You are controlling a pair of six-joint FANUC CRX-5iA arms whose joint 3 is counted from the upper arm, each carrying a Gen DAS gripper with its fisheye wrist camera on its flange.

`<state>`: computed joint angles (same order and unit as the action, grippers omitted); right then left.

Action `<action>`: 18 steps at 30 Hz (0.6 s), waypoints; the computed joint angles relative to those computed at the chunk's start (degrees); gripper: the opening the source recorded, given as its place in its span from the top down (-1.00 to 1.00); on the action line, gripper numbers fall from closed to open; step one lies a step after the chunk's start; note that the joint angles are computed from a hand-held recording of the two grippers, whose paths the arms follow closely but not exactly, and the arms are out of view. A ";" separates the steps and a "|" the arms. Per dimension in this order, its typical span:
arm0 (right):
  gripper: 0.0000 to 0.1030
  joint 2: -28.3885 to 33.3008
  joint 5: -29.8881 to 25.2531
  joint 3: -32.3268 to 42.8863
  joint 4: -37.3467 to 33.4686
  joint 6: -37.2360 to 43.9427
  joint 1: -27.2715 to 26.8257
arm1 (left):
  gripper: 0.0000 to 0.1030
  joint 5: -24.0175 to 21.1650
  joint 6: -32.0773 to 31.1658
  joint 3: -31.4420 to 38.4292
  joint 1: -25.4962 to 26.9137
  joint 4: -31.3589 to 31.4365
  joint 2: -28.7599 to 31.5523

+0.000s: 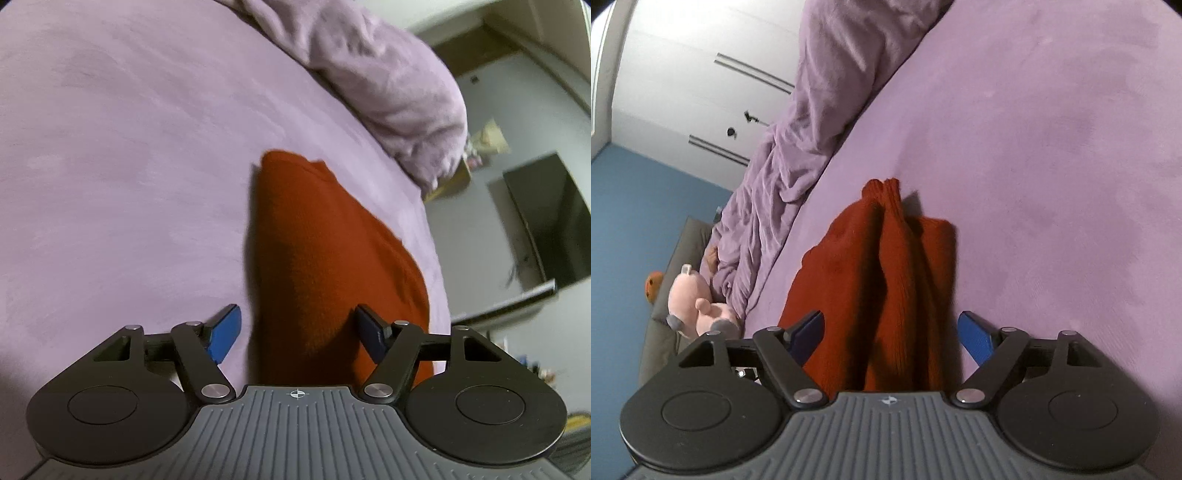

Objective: Fold small clothes

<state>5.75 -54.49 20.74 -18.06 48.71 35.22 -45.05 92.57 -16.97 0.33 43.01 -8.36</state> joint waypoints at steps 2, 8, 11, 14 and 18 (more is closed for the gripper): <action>-0.54 1.20 0.65 0.77 -0.96 0.54 0.06 | -0.26 0.17 -1.42 0.22 -0.55 1.88 1.30; 0.07 3.93 0.17 2.64 1.45 -1.82 1.91 | 0.05 2.58 -0.57 -0.74 -1.50 3.04 1.25; 0.27 3.81 0.99 2.28 3.78 -4.24 3.64 | 0.21 4.37 0.37 -1.18 -1.94 1.28 -0.67; 0.28 3.60 1.82 2.94 3.38 -4.70 5.05 | 0.42 4.25 0.16 -1.84 -1.19 2.00 -3.11; 0.30 3.39 3.58 4.10 2.27 -5.36 6.79 | 0.65 3.89 -1.16 -3.11 0.54 3.17 -6.60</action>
<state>9.14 -50.91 24.83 -15.80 43.35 42.01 -41.16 91.41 -20.08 0.87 46.18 -14.96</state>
